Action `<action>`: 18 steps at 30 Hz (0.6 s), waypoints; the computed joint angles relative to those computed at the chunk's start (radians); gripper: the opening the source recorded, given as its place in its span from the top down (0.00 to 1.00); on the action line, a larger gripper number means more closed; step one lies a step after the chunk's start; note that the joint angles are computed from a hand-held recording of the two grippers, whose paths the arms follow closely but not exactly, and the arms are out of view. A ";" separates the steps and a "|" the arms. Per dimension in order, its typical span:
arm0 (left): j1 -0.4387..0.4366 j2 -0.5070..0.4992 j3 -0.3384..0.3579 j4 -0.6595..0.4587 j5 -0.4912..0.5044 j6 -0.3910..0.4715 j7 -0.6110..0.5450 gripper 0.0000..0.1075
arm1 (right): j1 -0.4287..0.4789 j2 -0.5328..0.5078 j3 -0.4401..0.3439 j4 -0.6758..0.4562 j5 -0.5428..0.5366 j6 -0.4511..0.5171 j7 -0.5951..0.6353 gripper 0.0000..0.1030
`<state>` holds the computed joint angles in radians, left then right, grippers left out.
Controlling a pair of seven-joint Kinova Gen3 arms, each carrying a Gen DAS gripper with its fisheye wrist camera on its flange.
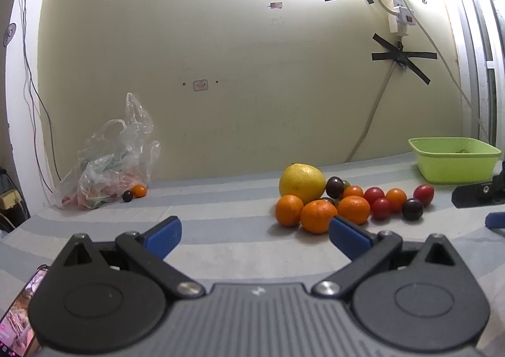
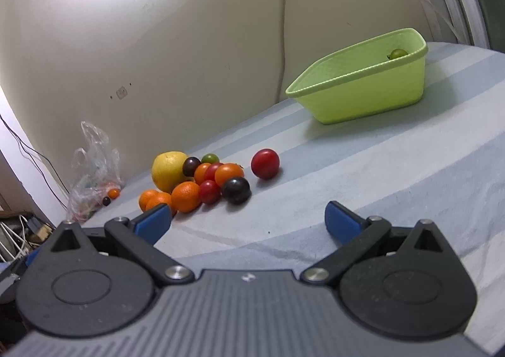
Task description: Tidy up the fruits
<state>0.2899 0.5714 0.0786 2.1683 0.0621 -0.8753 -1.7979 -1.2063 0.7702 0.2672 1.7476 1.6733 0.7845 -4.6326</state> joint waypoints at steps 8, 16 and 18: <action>-0.020 -0.001 0.011 0.005 -0.044 -0.006 0.029 0.04 | 0.060 -0.008 -0.098 -0.015 -0.004 0.058 0.060 0.00; 0.001 -0.011 0.001 -0.035 -0.037 0.103 -0.018 0.04 | 0.119 -0.010 -0.199 -0.050 -0.041 0.121 0.160 0.00; 0.000 -0.011 0.003 -0.035 -0.039 0.106 -0.021 0.04 | 0.133 -0.006 -0.228 -0.077 -0.081 0.144 0.229 0.00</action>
<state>0.2894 0.5602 0.0820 2.1332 0.0228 -0.7688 -1.8191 -1.0732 0.7640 0.0397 1.6710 1.5926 0.9284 -4.4035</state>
